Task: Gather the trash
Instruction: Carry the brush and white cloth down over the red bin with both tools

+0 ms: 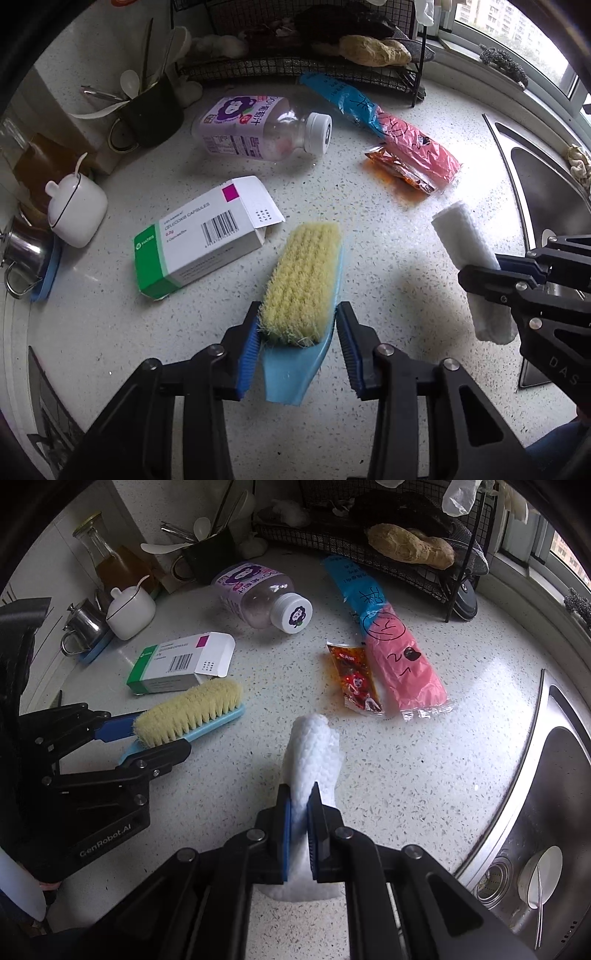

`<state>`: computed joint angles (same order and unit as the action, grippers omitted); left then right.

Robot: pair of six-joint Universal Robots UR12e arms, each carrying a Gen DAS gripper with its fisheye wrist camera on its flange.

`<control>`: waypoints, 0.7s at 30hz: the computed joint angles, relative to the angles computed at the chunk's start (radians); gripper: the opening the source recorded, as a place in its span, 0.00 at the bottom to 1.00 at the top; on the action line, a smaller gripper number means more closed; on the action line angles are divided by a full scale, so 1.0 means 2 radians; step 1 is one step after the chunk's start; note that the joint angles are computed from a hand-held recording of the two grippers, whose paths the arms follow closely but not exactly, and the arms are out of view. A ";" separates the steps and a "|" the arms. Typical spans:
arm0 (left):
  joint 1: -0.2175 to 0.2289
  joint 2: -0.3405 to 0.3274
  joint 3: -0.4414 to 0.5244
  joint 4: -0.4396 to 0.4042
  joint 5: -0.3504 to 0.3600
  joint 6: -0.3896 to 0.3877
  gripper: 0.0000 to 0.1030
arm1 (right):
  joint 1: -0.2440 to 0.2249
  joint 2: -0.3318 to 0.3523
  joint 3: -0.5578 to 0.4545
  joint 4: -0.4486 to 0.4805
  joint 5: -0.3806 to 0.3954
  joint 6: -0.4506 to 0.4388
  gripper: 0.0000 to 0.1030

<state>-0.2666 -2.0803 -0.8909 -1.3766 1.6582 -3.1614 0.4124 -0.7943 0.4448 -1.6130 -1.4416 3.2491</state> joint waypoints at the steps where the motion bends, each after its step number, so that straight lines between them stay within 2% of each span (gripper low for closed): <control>1: 0.000 0.006 -0.008 0.004 0.004 -0.009 0.36 | 0.000 -0.008 0.012 -0.006 0.004 -0.009 0.07; 4: -0.005 0.026 -0.033 0.014 0.019 -0.040 0.35 | -0.001 -0.026 0.044 -0.024 0.016 -0.032 0.07; 9: -0.015 0.052 -0.067 0.023 0.039 -0.095 0.32 | -0.001 -0.045 0.073 -0.028 0.041 -0.076 0.07; 13: -0.022 0.077 -0.104 0.038 0.049 -0.136 0.32 | 0.002 -0.063 0.101 -0.038 0.044 -0.112 0.07; 21: -0.037 0.129 -0.173 0.080 0.057 -0.171 0.31 | 0.013 -0.113 0.181 -0.079 0.051 -0.120 0.07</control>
<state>-0.3408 -1.8232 -1.2367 -1.2163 1.7732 -3.5042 0.4389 -1.0203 0.8076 -1.7708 -1.3389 3.0099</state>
